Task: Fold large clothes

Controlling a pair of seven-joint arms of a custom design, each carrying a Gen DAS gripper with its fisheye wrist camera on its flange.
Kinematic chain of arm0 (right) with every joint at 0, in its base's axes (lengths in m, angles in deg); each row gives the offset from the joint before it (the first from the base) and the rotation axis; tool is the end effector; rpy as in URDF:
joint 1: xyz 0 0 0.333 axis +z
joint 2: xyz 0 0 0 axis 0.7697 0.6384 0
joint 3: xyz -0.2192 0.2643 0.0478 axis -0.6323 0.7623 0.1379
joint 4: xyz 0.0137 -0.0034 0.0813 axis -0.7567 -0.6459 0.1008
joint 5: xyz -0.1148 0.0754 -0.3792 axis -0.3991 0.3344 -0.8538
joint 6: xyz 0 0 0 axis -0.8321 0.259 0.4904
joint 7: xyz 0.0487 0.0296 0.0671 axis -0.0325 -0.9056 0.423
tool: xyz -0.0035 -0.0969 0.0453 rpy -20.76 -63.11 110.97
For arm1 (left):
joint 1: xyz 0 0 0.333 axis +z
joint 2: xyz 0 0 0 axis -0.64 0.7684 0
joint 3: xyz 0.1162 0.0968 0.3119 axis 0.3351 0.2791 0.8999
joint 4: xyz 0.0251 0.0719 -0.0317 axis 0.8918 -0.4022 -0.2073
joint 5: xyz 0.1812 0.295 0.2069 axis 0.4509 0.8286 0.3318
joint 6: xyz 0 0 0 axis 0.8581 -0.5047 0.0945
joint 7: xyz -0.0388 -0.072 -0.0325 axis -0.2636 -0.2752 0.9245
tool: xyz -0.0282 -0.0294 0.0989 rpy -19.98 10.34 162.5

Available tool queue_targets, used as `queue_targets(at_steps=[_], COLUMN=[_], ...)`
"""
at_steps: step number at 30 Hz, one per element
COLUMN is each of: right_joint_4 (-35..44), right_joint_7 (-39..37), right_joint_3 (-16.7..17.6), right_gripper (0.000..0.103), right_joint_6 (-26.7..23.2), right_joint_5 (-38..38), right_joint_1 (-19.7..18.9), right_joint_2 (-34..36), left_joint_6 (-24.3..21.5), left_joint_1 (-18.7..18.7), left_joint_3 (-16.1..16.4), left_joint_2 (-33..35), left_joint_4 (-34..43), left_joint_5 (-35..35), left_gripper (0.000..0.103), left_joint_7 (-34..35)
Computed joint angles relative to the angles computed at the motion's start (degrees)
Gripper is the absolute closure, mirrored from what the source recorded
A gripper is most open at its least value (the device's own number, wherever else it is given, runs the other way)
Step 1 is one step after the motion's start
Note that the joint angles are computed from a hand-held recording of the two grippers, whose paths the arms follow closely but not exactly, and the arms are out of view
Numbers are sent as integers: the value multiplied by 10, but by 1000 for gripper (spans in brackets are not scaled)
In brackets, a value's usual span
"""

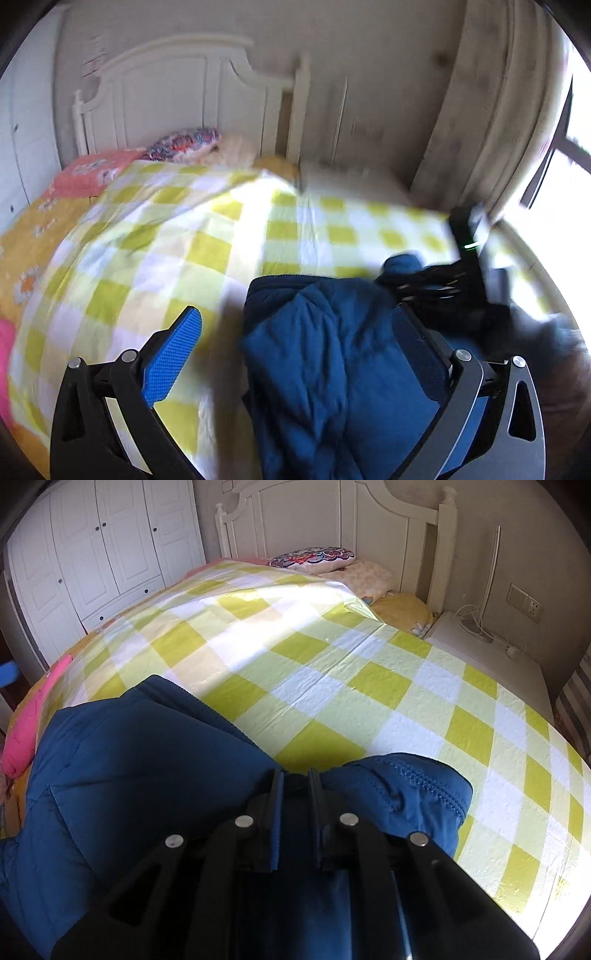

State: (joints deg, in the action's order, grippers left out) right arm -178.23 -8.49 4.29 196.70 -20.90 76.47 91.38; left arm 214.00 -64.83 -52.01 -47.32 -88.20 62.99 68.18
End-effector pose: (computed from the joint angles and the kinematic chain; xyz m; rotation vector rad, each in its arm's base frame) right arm 0.5287 0.3686 0.4752 -2.4025 0.5674 -0.0858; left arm 0.3126 -0.3413 0.5137 -2.0463 1.2878 -0.6496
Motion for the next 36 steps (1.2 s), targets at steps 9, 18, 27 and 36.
queue_targets(at_steps=[9, 18, 27, 36], right_joint_4=[11, -5, -46, -79], right_joint_7=[-17, -25, 16, -32], right_joint_3=[-9, -33, -9, -7], right_gripper=[88, 52, 52, 50], right_joint_6=[-38, 7, 62, 85], right_joint_5=[32, 75, 12, 72], right_joint_1=[-5, 20, 11, 3], right_joint_2=[-11, -14, -50, -54], left_joint_6=[138, 128, 113, 128], left_joint_1=[35, 26, 28, 29], left_joint_3=[47, 38, 29, 30], left_joint_2=[70, 66, 67, 58], left_joint_4=[-57, -61, -59, -71], left_joint_5=[-69, -36, -21, -11], left_gripper=[4, 4, 4, 4], left_joint_7=[42, -13, -32, -53])
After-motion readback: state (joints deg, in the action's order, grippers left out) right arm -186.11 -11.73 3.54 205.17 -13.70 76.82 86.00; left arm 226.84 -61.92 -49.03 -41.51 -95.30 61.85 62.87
